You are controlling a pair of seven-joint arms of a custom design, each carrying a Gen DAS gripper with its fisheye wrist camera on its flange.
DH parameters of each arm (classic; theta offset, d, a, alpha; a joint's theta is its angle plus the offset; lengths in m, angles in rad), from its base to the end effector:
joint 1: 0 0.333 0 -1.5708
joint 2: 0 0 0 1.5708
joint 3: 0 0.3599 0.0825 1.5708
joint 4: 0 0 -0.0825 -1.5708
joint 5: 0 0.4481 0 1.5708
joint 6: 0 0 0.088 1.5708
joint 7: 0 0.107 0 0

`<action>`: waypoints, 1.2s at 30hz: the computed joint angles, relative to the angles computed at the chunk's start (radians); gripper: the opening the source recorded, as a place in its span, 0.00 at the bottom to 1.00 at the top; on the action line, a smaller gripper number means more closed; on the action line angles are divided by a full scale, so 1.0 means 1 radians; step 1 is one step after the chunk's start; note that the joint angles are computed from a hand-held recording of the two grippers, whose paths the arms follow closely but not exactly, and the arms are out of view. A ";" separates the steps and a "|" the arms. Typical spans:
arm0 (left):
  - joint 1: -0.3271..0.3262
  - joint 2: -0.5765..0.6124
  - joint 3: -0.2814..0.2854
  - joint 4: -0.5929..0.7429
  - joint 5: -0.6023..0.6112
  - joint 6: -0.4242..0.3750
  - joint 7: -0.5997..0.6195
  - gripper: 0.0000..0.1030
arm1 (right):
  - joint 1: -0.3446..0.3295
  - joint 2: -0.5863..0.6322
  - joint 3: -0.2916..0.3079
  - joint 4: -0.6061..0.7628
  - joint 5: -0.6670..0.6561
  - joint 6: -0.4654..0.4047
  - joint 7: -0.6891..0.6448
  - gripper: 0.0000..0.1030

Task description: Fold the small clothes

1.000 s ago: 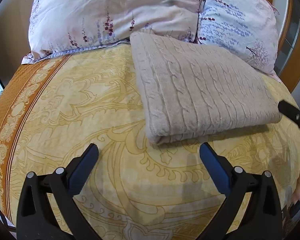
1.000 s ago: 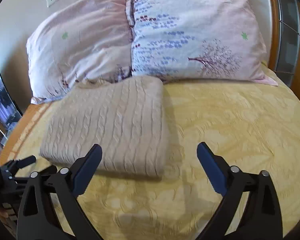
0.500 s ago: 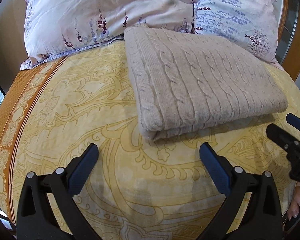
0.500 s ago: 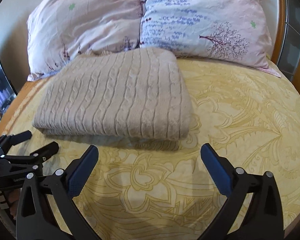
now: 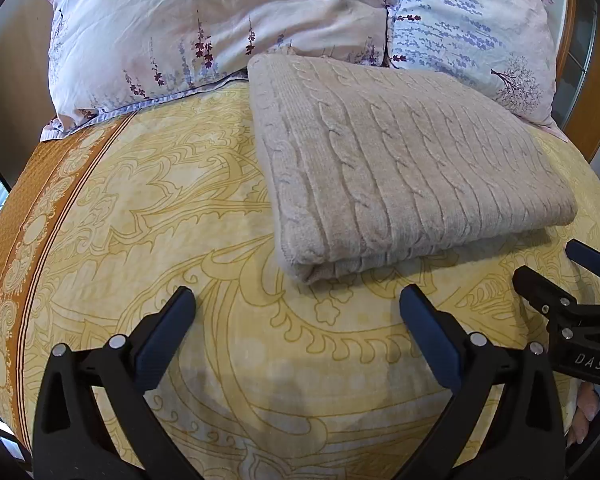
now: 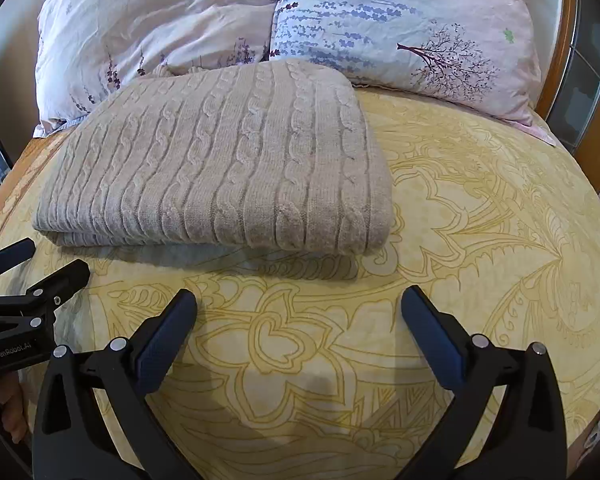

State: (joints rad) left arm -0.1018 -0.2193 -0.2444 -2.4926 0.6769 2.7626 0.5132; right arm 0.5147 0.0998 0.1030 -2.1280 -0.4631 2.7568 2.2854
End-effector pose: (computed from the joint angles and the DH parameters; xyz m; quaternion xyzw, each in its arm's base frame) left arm 0.4799 -0.2025 0.4107 -0.7145 0.6282 -0.1989 0.2351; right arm 0.5202 0.3908 0.4236 -0.7660 0.5744 -0.1635 0.2378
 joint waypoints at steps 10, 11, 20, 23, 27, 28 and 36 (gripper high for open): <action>0.000 0.000 0.000 0.000 0.001 0.000 -0.002 0.98 | -0.003 0.002 -0.003 -0.001 0.010 0.009 -0.018 0.99; -0.001 -0.001 0.000 -0.001 0.001 0.000 -0.002 0.98 | -0.003 0.002 -0.003 -0.001 0.010 0.009 -0.018 0.99; 0.000 0.000 0.000 0.000 0.003 0.000 -0.004 0.98 | -0.003 0.002 -0.004 -0.002 0.008 0.010 -0.017 0.99; 0.000 -0.001 0.000 -0.001 0.003 0.000 -0.005 0.98 | -0.003 0.002 -0.004 -0.002 0.008 0.010 -0.017 0.99; 0.000 -0.001 -0.001 -0.001 0.004 0.000 -0.006 0.98 | -0.002 0.002 -0.004 -0.002 0.007 0.010 -0.016 0.99; 0.000 0.000 -0.001 -0.001 0.004 0.000 -0.006 0.98 | -0.002 0.002 -0.004 -0.002 0.007 0.010 -0.016 0.99; 0.000 -0.001 -0.001 -0.001 0.005 0.000 -0.008 0.98 | -0.002 0.002 -0.004 -0.002 0.007 0.010 -0.015 0.99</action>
